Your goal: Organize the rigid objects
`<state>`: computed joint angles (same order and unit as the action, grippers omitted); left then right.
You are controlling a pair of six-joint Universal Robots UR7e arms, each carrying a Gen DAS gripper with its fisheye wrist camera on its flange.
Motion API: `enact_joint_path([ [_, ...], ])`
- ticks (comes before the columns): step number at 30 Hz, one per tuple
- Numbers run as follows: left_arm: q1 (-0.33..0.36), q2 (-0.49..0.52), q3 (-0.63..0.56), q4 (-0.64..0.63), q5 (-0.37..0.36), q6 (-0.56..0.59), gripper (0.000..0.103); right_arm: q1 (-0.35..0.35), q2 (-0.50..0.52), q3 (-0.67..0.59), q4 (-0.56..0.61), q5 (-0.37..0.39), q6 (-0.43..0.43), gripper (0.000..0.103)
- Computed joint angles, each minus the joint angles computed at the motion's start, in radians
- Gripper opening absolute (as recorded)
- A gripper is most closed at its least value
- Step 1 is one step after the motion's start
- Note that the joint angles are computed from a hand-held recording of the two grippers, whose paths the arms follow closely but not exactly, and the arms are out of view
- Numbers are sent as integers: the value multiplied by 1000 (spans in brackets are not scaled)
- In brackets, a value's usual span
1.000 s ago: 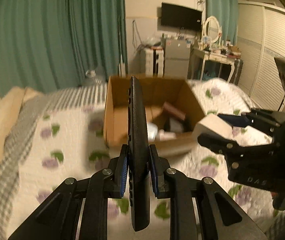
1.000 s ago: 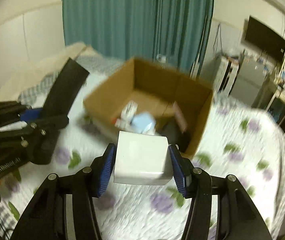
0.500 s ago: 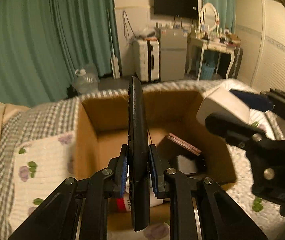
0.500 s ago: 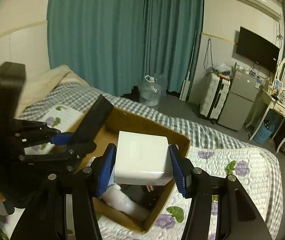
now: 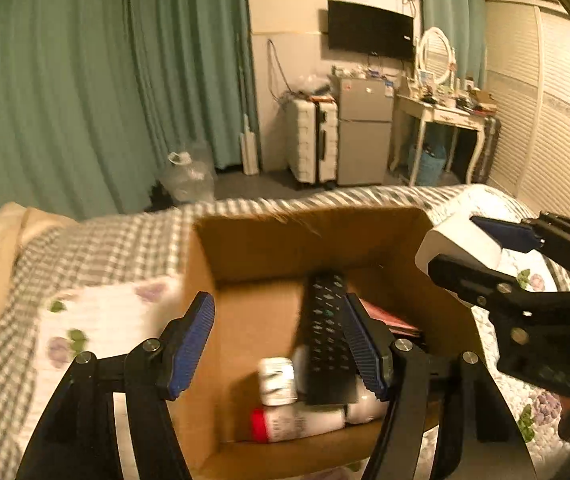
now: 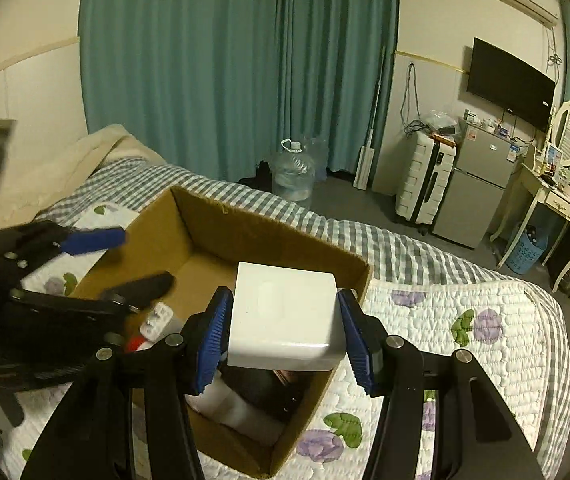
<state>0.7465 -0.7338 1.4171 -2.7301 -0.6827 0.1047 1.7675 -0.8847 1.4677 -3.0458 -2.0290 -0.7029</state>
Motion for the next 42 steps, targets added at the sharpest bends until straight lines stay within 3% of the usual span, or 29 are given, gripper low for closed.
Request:
enact_joint_path([
  [8, -2, -22, 67, -214, 100, 97, 68, -10, 150, -136, -1, -65, -35, 55],
  [10, -7, -9, 77, -299, 133, 152, 68, -10, 156, -126, -56, -77, -35, 77],
  [12, -16, 6, 73, -352, 158, 195, 68, -9, 128, -98, -53, -50, -10, 82],
  [17, -60, -14, 98, -450, 182, 248, 69, 34, 39, -1, -155, -77, -20, 86],
  [23, -177, -78, 142, -633, 221, 380, 77, 114, -115, 163, -284, -119, 5, 98],
  [27, -233, -121, 159, -676, 246, 420, 80, 174, -193, 236, -341, -151, 11, 103],
  [35, -304, -198, 239, -702, 266, 422, 81, 276, -248, 306, -452, -244, -17, 103],
  [42, -307, -232, 351, -738, 264, 364, 82, 275, -255, 393, -538, -221, 34, 103],
])
